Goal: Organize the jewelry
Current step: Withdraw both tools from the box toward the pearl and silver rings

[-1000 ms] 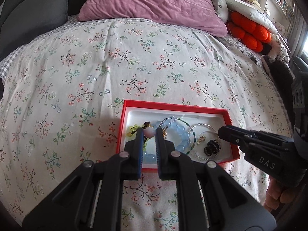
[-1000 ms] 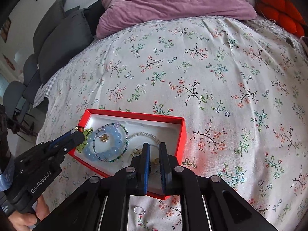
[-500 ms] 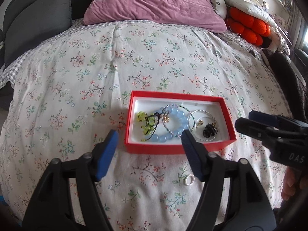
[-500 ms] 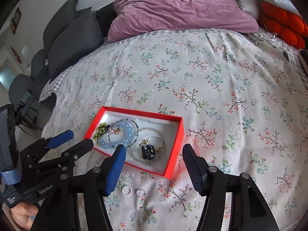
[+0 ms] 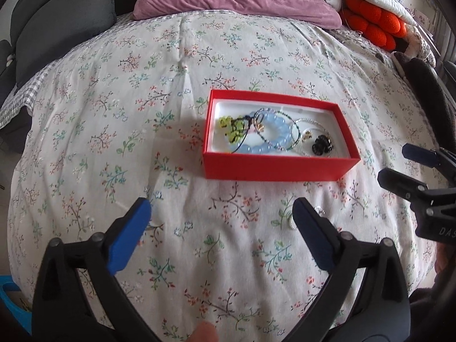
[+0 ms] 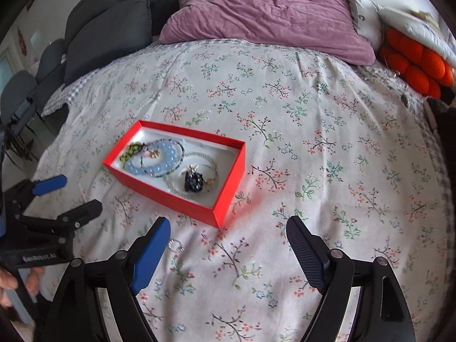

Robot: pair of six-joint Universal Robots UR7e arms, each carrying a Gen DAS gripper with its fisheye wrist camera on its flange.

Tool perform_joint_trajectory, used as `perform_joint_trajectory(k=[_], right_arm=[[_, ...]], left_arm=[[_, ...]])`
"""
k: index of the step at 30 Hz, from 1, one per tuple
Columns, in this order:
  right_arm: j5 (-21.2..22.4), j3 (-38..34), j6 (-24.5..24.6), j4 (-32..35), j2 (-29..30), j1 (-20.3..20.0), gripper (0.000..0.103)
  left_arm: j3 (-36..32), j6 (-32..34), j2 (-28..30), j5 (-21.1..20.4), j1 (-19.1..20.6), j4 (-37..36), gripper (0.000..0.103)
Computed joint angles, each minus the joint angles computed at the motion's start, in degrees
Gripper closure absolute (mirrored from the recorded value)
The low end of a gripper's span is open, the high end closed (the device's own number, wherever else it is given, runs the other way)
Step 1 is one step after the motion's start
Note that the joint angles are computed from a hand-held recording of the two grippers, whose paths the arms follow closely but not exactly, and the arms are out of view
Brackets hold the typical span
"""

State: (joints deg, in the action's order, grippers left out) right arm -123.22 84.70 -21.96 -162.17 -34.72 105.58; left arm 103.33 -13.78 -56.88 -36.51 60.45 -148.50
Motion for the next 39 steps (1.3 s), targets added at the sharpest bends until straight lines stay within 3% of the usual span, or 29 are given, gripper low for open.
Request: perform_joint_trajectory(k=[10, 15, 18, 23, 28, 33, 39], right_arm=[[-3.2, 5.2, -3.9, -1.6, -1.3, -0.7, 0.016], [-4.4, 5.7, -1.0, 1.2, -1.7, -2.1, 0.016], [-4.2, 5.5, 1.2, 3.4, -1.8, -2.7, 0.016], [-5.3, 5.0, 1.0, 3.2, -1.3, -2.7, 0.016], [-6.3, 4.9, -0.7, 2.3, -0.7, -2.6, 0.016], [-6.5, 4.7, -0.8, 3.1, -0.7, -2.9, 0.016], [-6.4, 4.8, -0.2, 3.8, -0.8, -3.1, 0.016]], left_arm=[[2.6, -2.5, -1.5, -1.2, 1.0, 4.0, 0.002], [3.2, -2.8, -1.1, -3.1, 2.0, 4.9, 0.002], [4.0, -0.2, -0.3, -5.2, 2.3, 2.2, 0.002], [4.5, 9.7, 2.1, -9.7, 2.7, -4.7, 0.003], [3.8, 14.6, 3.7, -13.4, 2.9, -6.9, 0.014], [2.3, 16.4, 5.2, -13.1, 3.1, -7.0, 0.031], [1.6, 18.9, 6.2, -13.7, 3.2, -9.0, 0.043]])
